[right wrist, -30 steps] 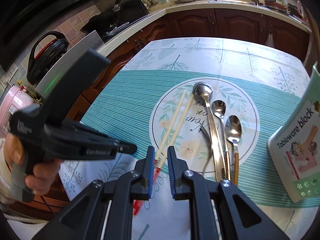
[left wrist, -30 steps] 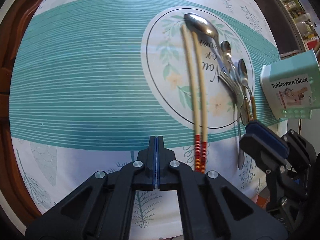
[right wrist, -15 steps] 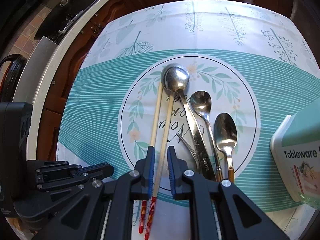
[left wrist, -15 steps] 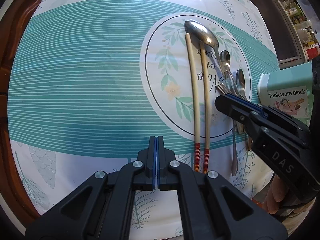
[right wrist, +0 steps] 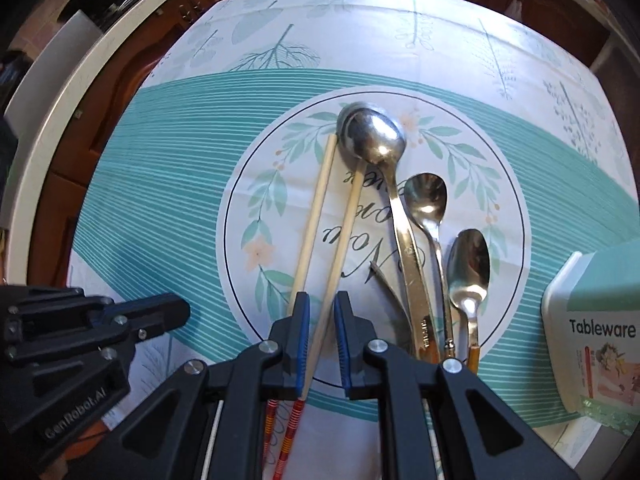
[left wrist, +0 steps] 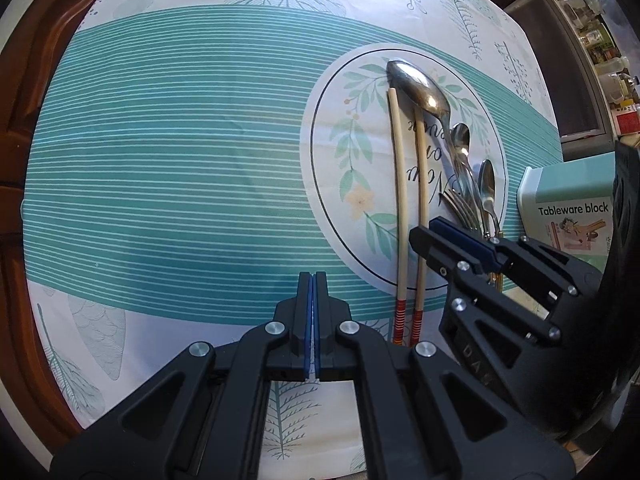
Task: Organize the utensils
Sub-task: 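Close the left tool on one red-tipped chopstick while the right tool holds the other, then lift the red-tipped chopsticks with both tools toward the green holder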
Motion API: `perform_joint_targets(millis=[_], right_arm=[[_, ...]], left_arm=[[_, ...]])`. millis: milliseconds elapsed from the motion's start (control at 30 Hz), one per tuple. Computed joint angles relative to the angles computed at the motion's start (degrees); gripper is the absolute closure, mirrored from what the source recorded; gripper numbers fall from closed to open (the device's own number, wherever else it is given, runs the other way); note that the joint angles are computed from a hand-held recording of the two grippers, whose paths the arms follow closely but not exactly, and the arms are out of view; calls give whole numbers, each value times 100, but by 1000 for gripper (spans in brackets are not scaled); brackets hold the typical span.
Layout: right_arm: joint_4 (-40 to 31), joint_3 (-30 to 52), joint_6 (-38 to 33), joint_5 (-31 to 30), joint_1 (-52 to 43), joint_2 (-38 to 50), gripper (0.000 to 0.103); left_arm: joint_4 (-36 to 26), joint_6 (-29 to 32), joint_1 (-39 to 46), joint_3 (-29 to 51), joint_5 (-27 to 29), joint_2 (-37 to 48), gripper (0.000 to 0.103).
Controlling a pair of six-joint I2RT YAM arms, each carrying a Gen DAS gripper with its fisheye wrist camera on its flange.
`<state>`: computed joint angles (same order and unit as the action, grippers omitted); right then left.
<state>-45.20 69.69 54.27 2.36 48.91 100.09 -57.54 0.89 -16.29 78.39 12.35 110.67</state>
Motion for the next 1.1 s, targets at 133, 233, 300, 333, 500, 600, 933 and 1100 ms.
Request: perform_joint_targets(millis=[133,233,300,333,500,600,933,1100], right_arm=[[-73,-87,-54,123,186,-89,97],[71,-451,36,-14,253,-407,98],[199,-784,212,-109,285,-704,98],[247,-915,310,-132,310,-823,98],[508,-1605,828,-284,387,-1553,98],[710,-1982,1126,-326,441,-2002,98],[1059,-2540,1613,-234,566,-2730,98],[1155,-2651,1709,-207,622,-2849,98]], left_arm=[[-54,-25,-126,75,19,-1,103],[-135,-129,-333,205,36,71,103],[-188,-201,-485,292,26,130,103],[-208,-261,-571,342,16,163,103],[-303,-414,-904,573,14,317,102],[-364,-508,-1077,717,-66,429,101],[-500,-818,-1515,1078,-529,788,90],[-537,-913,-1693,1191,-777,901,80]])
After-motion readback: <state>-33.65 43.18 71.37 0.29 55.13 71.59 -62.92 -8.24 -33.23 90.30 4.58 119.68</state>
